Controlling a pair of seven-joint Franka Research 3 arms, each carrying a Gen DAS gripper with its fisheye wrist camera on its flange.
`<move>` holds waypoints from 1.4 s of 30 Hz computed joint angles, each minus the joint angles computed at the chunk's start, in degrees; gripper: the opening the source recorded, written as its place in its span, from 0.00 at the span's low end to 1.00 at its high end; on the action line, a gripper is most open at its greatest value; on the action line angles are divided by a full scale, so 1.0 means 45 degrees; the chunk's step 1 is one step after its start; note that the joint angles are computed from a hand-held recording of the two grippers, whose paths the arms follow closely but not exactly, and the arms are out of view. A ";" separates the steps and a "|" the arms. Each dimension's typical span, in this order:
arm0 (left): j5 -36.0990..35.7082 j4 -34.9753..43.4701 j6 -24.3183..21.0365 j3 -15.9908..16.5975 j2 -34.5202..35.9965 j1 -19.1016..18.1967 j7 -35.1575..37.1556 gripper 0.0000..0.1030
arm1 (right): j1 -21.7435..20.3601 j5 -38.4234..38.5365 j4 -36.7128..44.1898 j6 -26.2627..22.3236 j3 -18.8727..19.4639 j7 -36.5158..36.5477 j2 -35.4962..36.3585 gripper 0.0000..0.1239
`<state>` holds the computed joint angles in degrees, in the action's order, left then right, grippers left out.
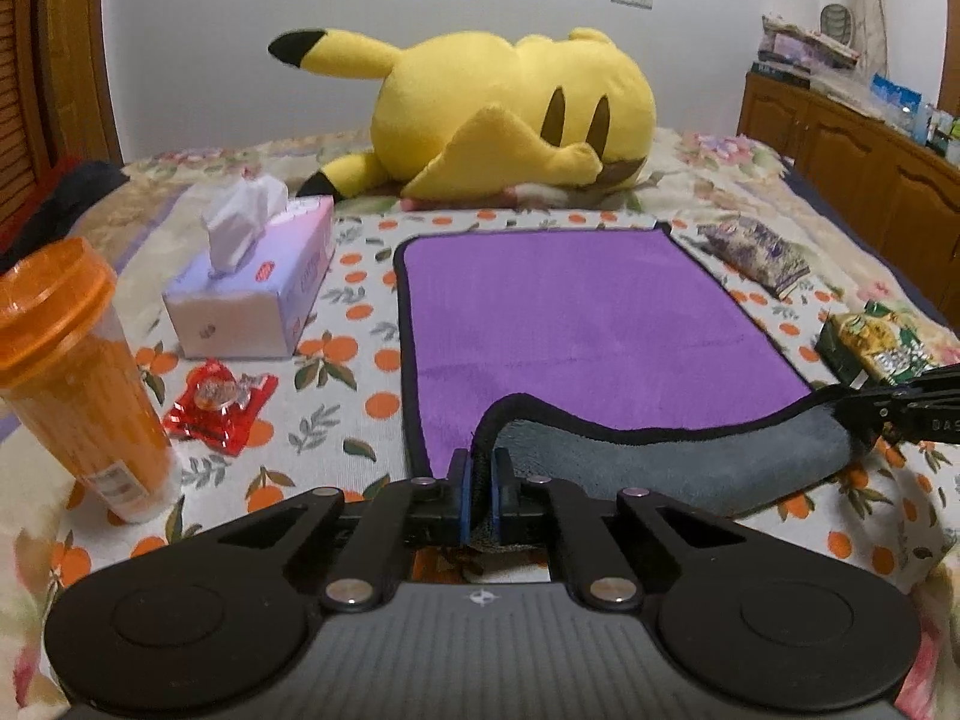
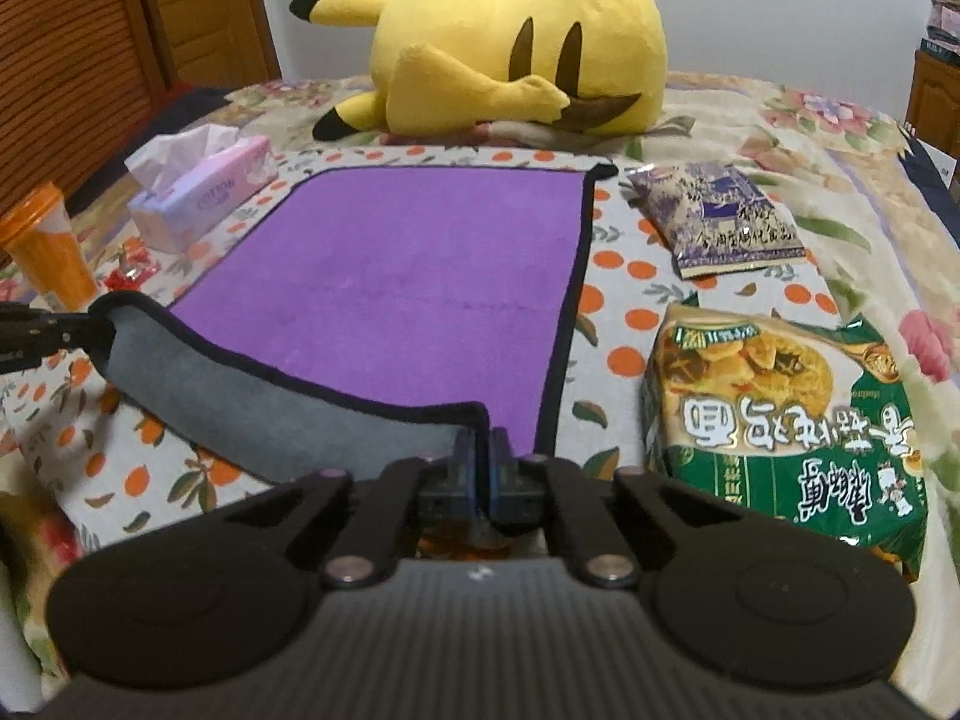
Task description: Fold towel
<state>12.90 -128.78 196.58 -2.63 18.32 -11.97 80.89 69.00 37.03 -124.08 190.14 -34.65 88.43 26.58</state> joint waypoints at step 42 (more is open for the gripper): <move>-0.0646 0.0367 0.1447 -0.0302 0.0245 0.0143 0.0917 0.06 | -0.5857 0.2718 0.0970 0.3466 0.6583 -0.5104 -0.0297 0.04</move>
